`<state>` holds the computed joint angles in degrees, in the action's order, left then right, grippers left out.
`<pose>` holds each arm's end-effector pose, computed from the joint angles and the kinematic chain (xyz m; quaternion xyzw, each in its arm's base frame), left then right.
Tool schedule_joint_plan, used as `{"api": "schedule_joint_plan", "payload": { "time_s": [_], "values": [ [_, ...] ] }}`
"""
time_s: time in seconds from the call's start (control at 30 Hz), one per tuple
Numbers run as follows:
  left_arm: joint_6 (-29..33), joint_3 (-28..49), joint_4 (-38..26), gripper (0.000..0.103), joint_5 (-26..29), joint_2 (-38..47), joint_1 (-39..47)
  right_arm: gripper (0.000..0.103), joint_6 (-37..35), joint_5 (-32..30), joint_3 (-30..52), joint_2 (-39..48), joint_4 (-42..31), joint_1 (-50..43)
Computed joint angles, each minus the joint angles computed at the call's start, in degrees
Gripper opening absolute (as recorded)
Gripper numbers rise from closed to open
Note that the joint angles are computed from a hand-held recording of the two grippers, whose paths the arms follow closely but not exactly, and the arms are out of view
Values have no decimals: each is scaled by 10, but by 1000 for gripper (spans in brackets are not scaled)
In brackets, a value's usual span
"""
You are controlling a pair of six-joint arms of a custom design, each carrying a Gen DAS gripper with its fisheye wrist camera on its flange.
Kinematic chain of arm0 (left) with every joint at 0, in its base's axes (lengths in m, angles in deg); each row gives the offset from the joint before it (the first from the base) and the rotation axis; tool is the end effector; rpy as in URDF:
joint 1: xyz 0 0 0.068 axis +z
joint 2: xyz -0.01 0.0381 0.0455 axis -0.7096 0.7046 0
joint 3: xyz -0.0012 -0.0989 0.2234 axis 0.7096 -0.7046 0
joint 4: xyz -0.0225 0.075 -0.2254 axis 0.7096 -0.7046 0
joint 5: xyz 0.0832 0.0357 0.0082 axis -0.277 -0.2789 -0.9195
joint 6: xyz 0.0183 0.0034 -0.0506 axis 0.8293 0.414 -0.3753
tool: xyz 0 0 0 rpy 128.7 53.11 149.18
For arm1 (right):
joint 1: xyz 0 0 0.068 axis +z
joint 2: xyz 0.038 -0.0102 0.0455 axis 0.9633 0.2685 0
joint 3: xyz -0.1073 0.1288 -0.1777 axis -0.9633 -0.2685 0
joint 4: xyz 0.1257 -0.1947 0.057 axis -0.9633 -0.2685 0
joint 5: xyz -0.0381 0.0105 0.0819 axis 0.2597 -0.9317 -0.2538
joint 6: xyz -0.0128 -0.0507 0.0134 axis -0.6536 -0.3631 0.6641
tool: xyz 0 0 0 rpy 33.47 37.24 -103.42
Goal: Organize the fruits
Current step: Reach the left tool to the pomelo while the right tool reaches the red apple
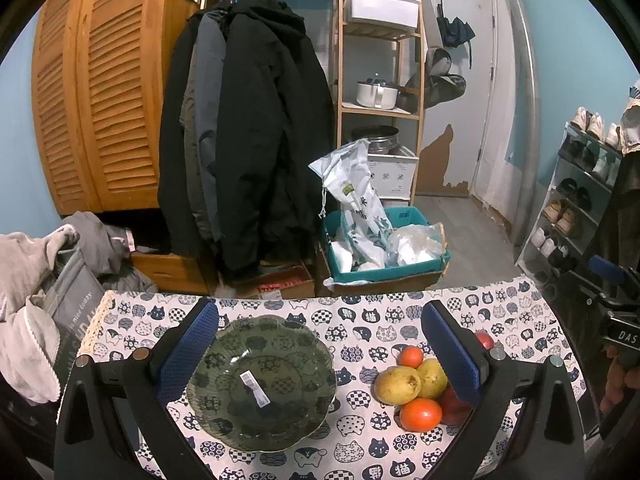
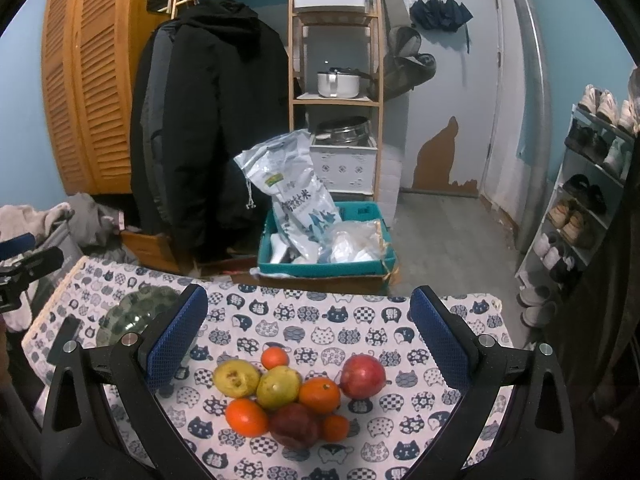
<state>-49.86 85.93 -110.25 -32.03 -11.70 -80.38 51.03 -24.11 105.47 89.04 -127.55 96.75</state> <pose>0.1781 -0.1145 0.3215 0.1179 0.8767 -0.0772 0.4599 0.1187 0.0340 0.3180 0.0470 0.8764 -0.0142 0.4791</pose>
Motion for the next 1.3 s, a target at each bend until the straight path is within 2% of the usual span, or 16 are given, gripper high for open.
{"api": "schedule_joint_plan", "payload": {
  "time_s": [0.1,0.2,0.63,0.8,1.3],
  "values": [
    [0,4,3,102,-1,14,-2,100,-10,-8,-6,-4,0,-15],
    [-1,7,6,102,0,34,-4,100,-29,-43,-8,4,-1,-52],
    [-14,12,26,102,64,162,7,100,-78,-122,-61,28,10,-162],
    [-20,16,35,102,85,215,1,100,-96,-137,-91,42,26,-189],
    [-13,50,64,102,100,364,-39,100,-143,-215,-179,123,91,-304]
  ]
}}
